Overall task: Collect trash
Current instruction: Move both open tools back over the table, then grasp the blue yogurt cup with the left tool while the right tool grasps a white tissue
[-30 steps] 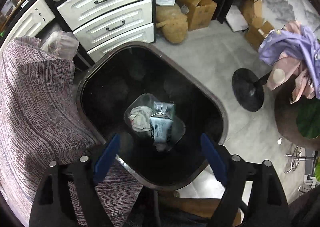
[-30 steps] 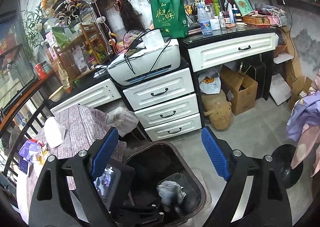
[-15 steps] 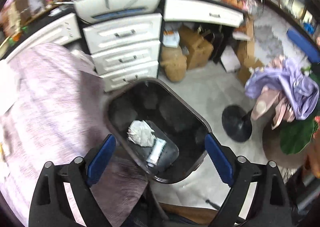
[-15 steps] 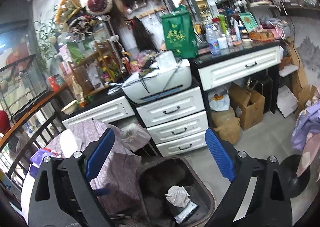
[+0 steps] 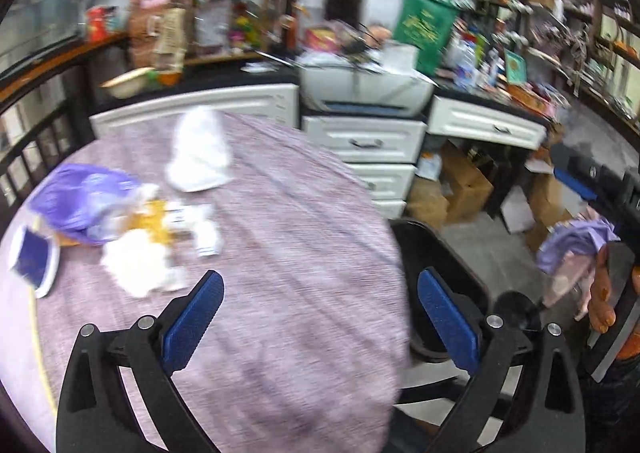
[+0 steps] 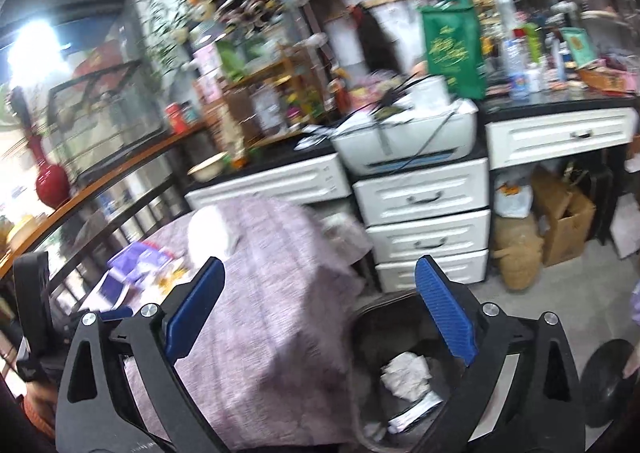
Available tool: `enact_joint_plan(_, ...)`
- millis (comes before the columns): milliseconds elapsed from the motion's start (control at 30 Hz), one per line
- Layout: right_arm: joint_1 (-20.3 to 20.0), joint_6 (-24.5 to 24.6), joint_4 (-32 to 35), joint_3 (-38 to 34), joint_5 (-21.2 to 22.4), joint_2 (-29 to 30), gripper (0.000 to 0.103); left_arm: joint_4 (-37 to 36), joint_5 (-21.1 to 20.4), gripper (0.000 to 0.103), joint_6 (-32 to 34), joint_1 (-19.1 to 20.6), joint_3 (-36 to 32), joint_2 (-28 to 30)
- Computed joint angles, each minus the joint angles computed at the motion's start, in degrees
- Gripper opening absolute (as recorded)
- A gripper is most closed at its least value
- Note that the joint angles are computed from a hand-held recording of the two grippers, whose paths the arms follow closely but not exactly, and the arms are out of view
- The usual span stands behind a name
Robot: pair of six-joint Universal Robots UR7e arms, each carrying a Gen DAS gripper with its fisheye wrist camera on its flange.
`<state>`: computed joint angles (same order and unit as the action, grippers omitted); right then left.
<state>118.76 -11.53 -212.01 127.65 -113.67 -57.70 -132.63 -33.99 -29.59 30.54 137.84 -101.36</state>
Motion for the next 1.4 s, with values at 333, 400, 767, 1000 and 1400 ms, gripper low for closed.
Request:
enact_joint_plan(333,1.66,2.41,16.74,-5.56,6.20,5.86,0.097,27.67,8.90,0.097,-18.03,0.67,0.75,-20.52)
enact_joint_plan(400,2.16,2.32,19.62,-7.34,6.85,7.26,0.097,34.58,10.50,0.097,-22.67,1.05,-0.15,-23.41)
enact_joint_plan(767,7.11,-2.91,30.61,-20.20,7.84,18.93,0.097,38.49,15.31,0.097,-20.51,12.40,-3.87,-29.90)
enact_joint_plan(1000,8.85,-5.46,37.82,-30.43,7.43,26.08,0.097,9.46,14.78,0.097,2.14,22.28,-4.97,-20.62)
enact_joint_plan(1400,10.69,-7.75,48.88,-44.76,0.96,36.16,0.082,-20.87,11.38,0.097,22.85,33.22,-10.17,-6.27)
